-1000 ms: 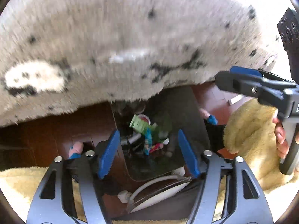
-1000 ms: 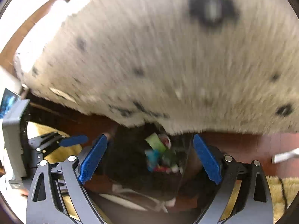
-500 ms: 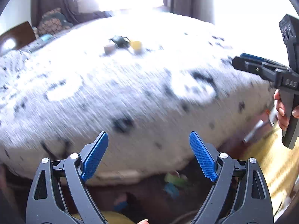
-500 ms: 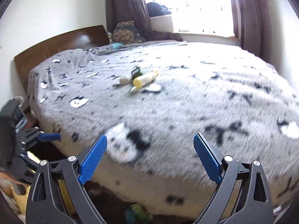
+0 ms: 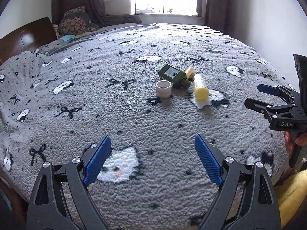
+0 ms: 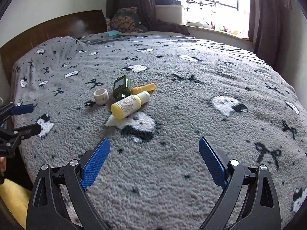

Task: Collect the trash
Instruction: 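Raise both open grippers back over the bed, then grasp the white tape roll with the left gripper while the right grasps the yellow bottle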

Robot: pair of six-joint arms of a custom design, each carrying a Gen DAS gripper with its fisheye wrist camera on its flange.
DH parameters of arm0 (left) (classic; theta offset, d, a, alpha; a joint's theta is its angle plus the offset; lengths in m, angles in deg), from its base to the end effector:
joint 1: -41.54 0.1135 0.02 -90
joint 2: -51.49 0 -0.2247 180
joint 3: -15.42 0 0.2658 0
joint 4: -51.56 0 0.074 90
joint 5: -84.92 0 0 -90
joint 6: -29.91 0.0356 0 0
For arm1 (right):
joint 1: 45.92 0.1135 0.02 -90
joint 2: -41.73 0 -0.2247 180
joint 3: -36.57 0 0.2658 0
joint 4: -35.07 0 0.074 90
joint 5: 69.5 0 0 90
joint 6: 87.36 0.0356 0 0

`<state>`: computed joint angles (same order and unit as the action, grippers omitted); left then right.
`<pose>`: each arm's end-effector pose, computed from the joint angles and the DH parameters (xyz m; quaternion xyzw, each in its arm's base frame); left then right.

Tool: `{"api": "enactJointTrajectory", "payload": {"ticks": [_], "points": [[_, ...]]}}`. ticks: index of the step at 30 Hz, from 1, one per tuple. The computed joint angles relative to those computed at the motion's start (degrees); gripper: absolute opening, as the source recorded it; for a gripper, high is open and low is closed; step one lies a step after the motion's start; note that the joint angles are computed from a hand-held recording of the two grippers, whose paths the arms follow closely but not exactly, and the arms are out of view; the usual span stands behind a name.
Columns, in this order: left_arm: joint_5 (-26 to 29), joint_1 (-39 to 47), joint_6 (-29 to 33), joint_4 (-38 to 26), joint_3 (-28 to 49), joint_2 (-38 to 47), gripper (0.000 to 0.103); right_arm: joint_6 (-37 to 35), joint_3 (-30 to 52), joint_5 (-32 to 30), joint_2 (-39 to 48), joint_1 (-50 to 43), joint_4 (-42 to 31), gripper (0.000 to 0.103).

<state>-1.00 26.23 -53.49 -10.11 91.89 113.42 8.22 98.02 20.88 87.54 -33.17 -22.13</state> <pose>0.2367 -0.0674 0.2982 0.1896 0.9108 -0.0608 0.3616 0.1964 0.0442 0.2736 -0.0557 0.9103 0.0624 0.4055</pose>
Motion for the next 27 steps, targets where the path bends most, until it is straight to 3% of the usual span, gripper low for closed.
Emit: {"api": "enactJointTrajectory", "payload": {"ticks": [11,19,21,27], "points": [[0.3,0.4,-0.1,4.9,8.7,19.4,0.080,-3.5,10.7,-2.3,23.9,3.0,8.0,0.094],[1.6,1.5,0.7,6.1,12.1,24.7,0.078,-8.0,19.7,-1.6,36.4,2.8,8.0,0.092],[1.6,1.2,0.8,6.2,12.7,25.6,0.078,-8.4,21.6,-2.7,38.9,2.5,7.4,0.087],[1.6,0.1,1.1,6.2,15.6,28.6,0.078,-10.1,23.9,-5.1,41.8,2.0,7.7,0.085]]}}
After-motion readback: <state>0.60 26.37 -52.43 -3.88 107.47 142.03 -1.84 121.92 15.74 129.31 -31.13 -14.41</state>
